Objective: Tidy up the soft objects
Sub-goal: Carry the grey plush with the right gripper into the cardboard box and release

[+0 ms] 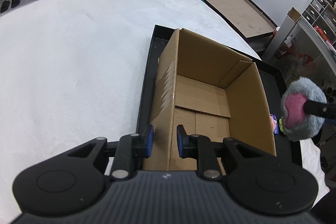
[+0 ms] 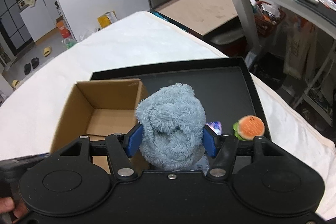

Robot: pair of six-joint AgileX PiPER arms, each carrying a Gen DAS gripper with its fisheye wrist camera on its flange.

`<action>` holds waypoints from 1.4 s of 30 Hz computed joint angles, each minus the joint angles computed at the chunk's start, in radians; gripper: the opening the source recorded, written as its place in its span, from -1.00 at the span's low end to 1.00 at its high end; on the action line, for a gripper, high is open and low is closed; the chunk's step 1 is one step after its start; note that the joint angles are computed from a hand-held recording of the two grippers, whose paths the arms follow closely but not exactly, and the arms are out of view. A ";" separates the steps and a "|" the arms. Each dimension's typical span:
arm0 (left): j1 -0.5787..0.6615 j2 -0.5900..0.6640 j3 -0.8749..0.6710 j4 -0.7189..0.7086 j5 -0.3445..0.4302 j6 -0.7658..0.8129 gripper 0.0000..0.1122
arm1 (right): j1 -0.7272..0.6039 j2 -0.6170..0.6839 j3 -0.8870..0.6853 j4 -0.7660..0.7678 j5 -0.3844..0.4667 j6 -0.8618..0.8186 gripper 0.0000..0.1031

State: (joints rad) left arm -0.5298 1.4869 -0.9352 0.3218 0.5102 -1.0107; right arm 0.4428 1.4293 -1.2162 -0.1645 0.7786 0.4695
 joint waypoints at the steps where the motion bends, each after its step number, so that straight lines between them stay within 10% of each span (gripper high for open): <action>1: 0.005 -0.003 0.004 -0.014 -0.006 0.011 -0.64 | 0.010 0.005 -0.011 -0.006 0.001 0.006 0.13; 31: 0.074 -0.012 0.045 -0.222 -0.084 0.222 -0.65 | 0.192 0.249 -0.283 0.040 0.020 -0.003 0.14; 37: 0.092 -0.010 0.052 -0.263 -0.099 0.260 -0.64 | 0.225 0.220 -0.241 -0.025 -0.082 0.030 0.67; 42: 0.090 -0.009 0.053 -0.266 -0.100 0.266 -0.64 | 0.214 0.209 -0.236 -0.024 -0.051 0.031 0.68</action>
State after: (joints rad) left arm -0.4402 1.4778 -0.8820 0.0553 0.4102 -0.7445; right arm 0.6569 1.6383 -1.4524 -0.1885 0.7278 0.5007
